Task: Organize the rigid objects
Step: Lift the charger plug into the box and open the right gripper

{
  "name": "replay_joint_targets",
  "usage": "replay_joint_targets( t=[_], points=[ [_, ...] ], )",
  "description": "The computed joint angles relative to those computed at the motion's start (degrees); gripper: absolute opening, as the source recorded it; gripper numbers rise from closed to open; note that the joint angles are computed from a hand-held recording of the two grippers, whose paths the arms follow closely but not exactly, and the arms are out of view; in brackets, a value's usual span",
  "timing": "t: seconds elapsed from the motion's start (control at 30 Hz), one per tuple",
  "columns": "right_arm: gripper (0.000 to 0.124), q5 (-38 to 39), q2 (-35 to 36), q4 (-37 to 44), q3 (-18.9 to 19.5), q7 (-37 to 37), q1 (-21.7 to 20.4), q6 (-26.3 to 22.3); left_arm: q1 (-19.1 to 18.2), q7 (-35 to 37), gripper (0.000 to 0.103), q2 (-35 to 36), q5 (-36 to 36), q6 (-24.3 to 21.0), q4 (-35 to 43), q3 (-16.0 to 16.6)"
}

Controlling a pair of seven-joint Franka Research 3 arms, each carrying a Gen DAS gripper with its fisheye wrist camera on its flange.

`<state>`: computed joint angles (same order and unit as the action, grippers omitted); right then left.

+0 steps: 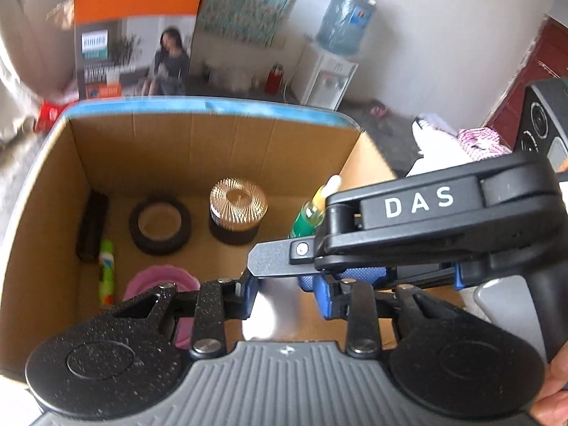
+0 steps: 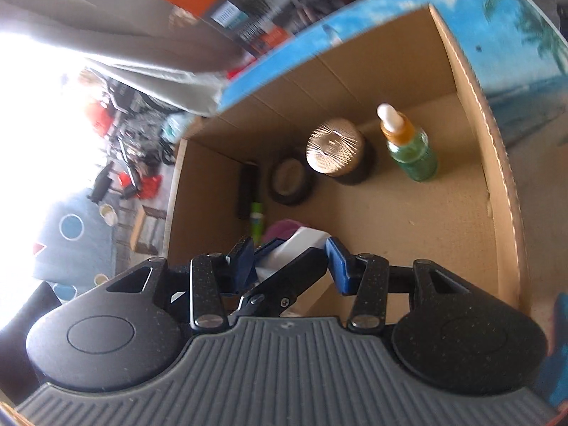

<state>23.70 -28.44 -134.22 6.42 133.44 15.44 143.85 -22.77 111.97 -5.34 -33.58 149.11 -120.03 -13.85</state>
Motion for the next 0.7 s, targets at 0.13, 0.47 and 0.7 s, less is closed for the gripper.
replay_joint_targets(
  t=[0.13, 0.47, 0.7],
  points=[
    [0.045, 1.88, 1.55, -0.28, -1.5, -2.3, 0.76, -0.37, 0.79, -1.99, 0.033, 2.67, 1.25, -1.88, 2.06, -0.34],
    [0.047, 1.13, -0.26, -2.53, 0.03, -3.87, 0.49, 5.34, 0.64, 1.69, 0.052, -0.8, -2.29, 0.46, -0.7, -0.1],
    [0.048, -6.76, -0.43, -0.05, 2.21, -2.67, -2.3, 2.42, -2.28, 8.57, 0.067, -9.45, -7.83, 4.44, -8.29, 3.13]
  ],
)
